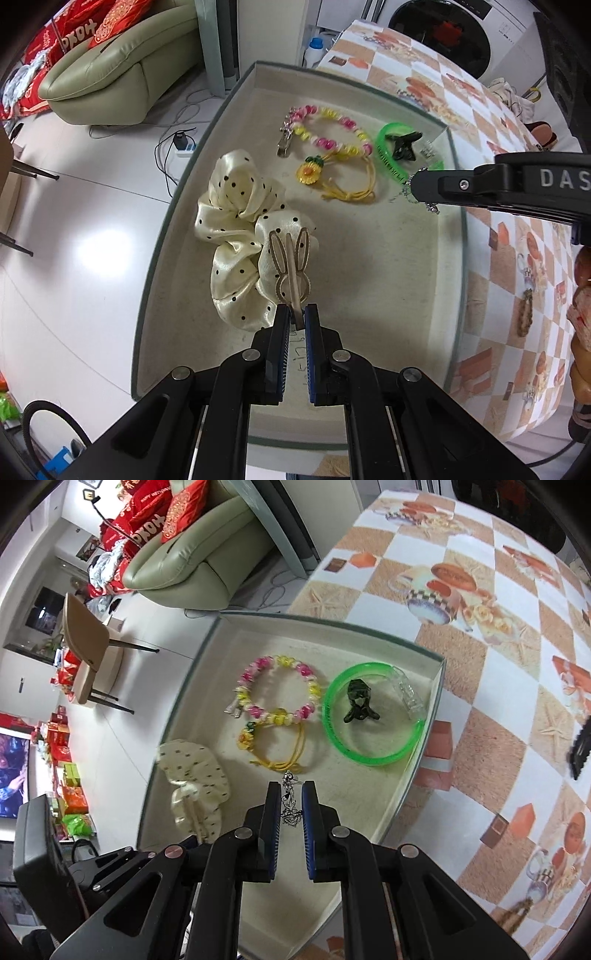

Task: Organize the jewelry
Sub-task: 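Carry both items into the white tray and open both grippers, then grasp the black snap hair clip with the left gripper while the right gripper grasps the braided bracelet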

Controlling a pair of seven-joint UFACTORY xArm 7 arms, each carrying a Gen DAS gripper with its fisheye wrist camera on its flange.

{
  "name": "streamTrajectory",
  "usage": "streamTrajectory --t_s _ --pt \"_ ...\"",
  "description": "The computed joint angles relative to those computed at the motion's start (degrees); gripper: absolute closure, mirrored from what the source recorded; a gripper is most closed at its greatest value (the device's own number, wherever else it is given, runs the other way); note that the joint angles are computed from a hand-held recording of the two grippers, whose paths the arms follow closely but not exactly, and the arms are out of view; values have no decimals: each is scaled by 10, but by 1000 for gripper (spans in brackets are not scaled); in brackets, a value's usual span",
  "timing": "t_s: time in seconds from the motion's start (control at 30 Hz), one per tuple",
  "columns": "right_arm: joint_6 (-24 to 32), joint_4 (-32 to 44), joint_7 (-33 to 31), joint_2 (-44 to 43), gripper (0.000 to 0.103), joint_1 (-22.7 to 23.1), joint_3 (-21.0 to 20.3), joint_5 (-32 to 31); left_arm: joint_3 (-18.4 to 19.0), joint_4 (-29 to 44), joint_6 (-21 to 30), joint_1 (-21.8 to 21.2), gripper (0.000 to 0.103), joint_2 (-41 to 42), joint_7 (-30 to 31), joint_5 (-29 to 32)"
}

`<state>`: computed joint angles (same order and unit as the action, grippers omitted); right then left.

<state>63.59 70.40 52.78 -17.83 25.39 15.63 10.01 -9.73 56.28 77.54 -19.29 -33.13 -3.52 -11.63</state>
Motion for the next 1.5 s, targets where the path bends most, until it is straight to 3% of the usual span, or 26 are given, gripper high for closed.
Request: streamTrajectory --t_s 0.6,0.67,0.73,0.83,1.13,1.37,1.4,1.43,1.47,1.5 --pt "-25 -44 6 4 89 -1 -5 4 -22 1 -11 -11 90 17 -12 29" --pt "-25 -46 7 4 83 0 -6 7 -22 3 -7 -12 90 19 -13 32" --pt "-30 -52 7 -4 70 -1 -9 11 -23 7 -3 -13 90 21 -14 36" --pt "-38 -63 8 -22 63 -3 -11 17 -26 13 2 -15 90 24 -14 43" --pt "-36 -87 39 -99 53 -16 -7 15 -37 34 19 -23 90 34 -13 56" --pt "-2 -124 76 -184 51 -31 -5 18 -45 55 43 -26 90 51 -14 70" --pt "2 -128 80 -193 51 -33 -4 19 -46 59 46 -27 87 54 -15 71" --pt "6 -130 84 -199 51 -36 -3 19 -47 64 51 -27 47 57 -16 74" --pt "16 -132 91 -210 51 -39 -3 17 -51 70 54 -27 17 60 -20 79" --pt "21 -134 96 -217 51 -42 -2 18 -58 73 53 -26 0 59 -29 89"
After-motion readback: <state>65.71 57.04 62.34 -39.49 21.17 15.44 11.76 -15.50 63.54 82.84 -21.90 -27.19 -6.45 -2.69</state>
